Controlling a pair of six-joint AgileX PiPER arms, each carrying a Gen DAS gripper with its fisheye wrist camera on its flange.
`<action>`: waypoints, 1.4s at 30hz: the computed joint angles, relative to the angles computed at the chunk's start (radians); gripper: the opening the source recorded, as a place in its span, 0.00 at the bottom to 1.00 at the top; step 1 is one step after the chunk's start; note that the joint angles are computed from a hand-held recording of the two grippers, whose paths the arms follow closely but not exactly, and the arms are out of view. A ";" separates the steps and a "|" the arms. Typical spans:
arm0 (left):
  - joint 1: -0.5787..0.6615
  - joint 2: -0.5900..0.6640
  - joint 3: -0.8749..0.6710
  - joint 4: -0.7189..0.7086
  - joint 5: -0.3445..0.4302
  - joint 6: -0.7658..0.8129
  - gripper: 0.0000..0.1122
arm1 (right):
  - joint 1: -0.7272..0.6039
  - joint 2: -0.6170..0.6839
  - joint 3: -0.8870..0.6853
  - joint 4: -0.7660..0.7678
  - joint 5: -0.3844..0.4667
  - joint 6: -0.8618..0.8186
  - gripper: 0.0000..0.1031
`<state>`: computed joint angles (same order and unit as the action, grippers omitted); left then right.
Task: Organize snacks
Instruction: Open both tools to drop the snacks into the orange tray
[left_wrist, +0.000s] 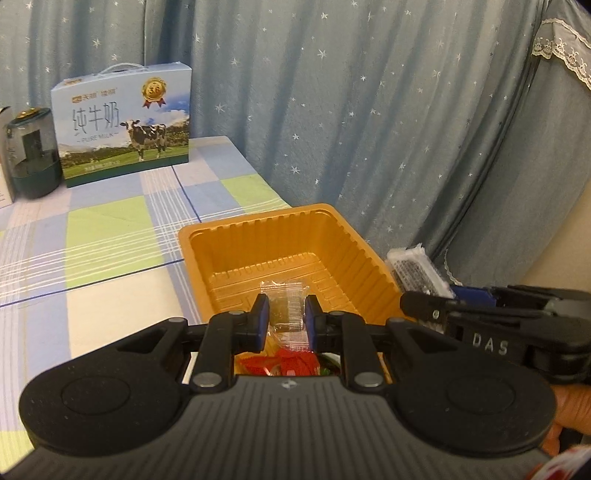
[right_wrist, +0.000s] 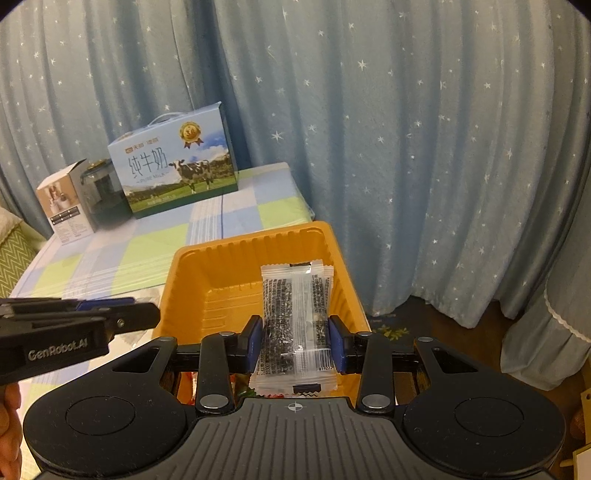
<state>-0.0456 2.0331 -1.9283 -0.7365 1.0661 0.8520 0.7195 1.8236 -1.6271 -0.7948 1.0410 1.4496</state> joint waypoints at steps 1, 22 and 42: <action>-0.001 0.018 -0.023 -0.006 0.009 0.002 0.19 | -0.003 0.003 0.001 0.003 -0.004 -0.001 0.37; 0.141 -0.053 0.109 0.000 -0.028 0.057 0.41 | -0.008 0.065 -0.087 0.022 -0.020 -0.045 0.37; 0.187 -0.078 0.159 -0.024 -0.020 0.082 0.45 | -0.027 0.063 -0.056 0.001 -0.066 0.051 0.67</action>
<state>0.1416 1.9546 -1.7696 -0.7601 1.0465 0.9344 0.6924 1.8863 -1.6828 -0.7939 0.9745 1.5008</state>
